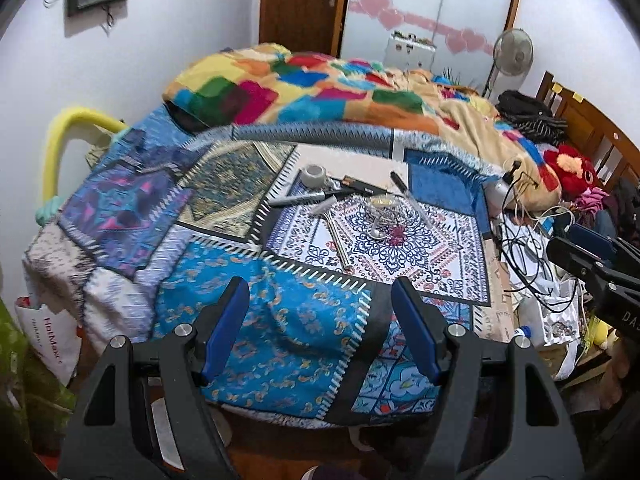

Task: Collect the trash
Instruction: 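Grasp the white razor with the left tool while the right tool grasps the clear pen, then carry the razor and clear pen over the white bucket with both tools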

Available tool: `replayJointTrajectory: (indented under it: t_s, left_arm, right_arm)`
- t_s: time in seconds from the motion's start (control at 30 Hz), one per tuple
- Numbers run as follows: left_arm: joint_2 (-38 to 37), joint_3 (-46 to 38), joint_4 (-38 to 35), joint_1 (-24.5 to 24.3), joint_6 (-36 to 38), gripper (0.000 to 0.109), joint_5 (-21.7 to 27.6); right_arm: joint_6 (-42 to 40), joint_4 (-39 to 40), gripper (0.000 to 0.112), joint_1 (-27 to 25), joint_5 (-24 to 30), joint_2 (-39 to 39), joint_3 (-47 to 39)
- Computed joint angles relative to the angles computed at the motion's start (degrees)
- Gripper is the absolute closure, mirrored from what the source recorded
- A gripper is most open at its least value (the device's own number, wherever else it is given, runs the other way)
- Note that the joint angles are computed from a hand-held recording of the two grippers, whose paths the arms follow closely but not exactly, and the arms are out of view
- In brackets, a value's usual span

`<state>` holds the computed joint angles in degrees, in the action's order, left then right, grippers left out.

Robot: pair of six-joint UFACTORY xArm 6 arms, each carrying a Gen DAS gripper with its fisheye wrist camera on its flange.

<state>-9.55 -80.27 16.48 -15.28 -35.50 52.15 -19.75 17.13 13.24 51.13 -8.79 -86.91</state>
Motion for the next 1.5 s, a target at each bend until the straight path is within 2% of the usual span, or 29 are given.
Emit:
replayJointTrajectory:
  t_s: [0.43,0.6,0.83,0.97,1.1,1.13,1.2,1.23,1.27,1.3,1.33,1.43,1.5]
  left_arm:
    - [16.75,-9.08,-5.29,3.48,5.36,0.036,-3.95]
    - [22.08,-12.33,-4.94,4.12,5.86,0.036,-5.88]
    - [28.48,-17.37,-3.74,4.09,6.93,0.067,-6.38]
    - [30.05,-18.18,-2.33,3.92,4.93,0.078,-7.17]
    - [30.44,-18.14,1.5,3.37,2.09,0.082,-7.59]
    - [30.46,-18.04,2.57,3.25,1.32,0.085,-7.66]
    - [30.21,-17.43,3.11,3.27,0.68,0.086,-8.35]
    - [30.17,-17.26,3.05,3.3,0.62,0.089,-8.68]
    - [30.18,-17.14,2.65,3.26,1.29,0.098,-9.15]
    - [30.35,-17.39,2.81,3.1,1.99,0.101,-9.01]
    - [30.66,-17.93,2.72,2.91,2.93,0.101,-8.62]
    - [30.91,-18.51,0.48,3.15,4.59,0.101,-8.37]
    - [30.41,-18.23,-4.47,3.98,6.46,0.101,-8.54]
  right_arm:
    - [3.45,-2.84,0.049,-1.68,-1.12,14.82,-8.9]
    - [3.24,-3.42,0.049,-1.46,-1.12,22.69,-15.84]
    - [4.03,-1.65,0.049,-1.35,3.59,35.99,-31.33]
    - [4.39,0.11,0.064,-1.27,7.21,41.84,-39.22]
    - [3.94,-0.69,0.074,-0.26,8.73,45.07,-42.95]
    - [3.37,-0.73,0.076,0.02,8.88,45.23,-42.9]
    - [2.52,-2.52,0.084,0.79,5.24,43.69,-39.49]
    - [2.28,-3.96,0.089,1.21,3.85,43.14,-38.22]
    - [2.26,-5.13,0.09,1.5,2.44,42.61,-37.0]
    - [2.43,-6.69,0.092,1.88,0.25,41.6,-34.82]
    - [2.36,-7.88,0.099,2.18,-0.78,41.12,-33.81]
    - [2.7,-8.94,0.104,2.47,1.74,42.48,-36.71]
    - [3.88,-9.25,0.104,2.34,3.54,43.06,-38.23]
